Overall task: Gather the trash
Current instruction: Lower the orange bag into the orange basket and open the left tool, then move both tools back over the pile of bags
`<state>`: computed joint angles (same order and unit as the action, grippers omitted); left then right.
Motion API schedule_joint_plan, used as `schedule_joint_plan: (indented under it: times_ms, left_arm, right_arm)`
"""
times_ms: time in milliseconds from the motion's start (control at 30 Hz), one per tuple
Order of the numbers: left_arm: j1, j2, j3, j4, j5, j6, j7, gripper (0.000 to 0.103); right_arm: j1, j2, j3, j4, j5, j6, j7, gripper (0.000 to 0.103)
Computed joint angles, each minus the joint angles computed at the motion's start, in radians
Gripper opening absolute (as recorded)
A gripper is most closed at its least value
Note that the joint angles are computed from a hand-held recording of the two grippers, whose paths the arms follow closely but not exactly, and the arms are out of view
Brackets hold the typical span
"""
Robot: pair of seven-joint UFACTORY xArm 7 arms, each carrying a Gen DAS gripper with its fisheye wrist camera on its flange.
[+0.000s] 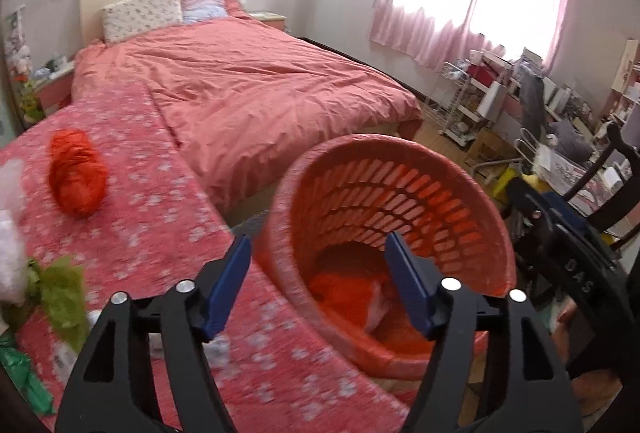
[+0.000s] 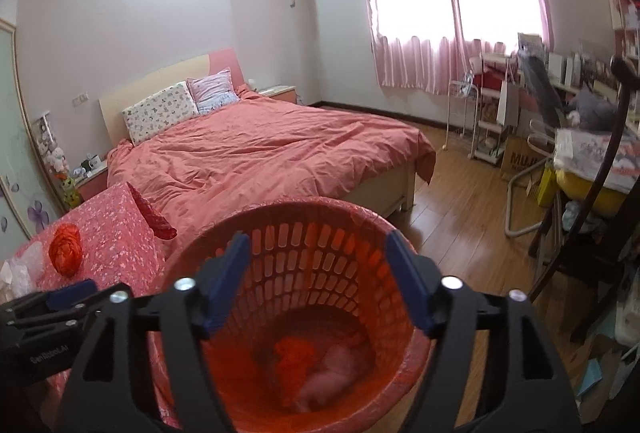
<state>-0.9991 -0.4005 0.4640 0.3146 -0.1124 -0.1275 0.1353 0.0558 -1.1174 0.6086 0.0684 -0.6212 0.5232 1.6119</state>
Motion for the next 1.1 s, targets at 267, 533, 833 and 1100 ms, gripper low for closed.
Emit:
schedule_joint_plan:
  times_ms: [267,533,833,1100]
  left_arm:
    - [0.338,-0.152,-0.214,-0.107,0.041,0.025,0.004,0.078]
    - [0.557,-0.379,-0.178,-0.197,0.025,0.145,0.105,0.079]
    - [0.819,-0.512,-0.089,-0.217,-0.038,0.256,0.288,0.079]
    - [0.9,-0.449,-0.019,-0.19,-0.114,0.205,0.406,0.079]
  right_arm:
    - [0.035,0.06,0.057,0.092,-0.007,0.04,0.004,0.08]
    - [-0.026,0.228,0.16,0.248,-0.056,-0.021,0.046,0.08]
    - [-0.196,0.45,0.347,0.447,-0.163,-0.128,0.127,0.08]
    - [-0.418,0.691,0.555,0.629,-0.303,-0.148,0.157,0.063]
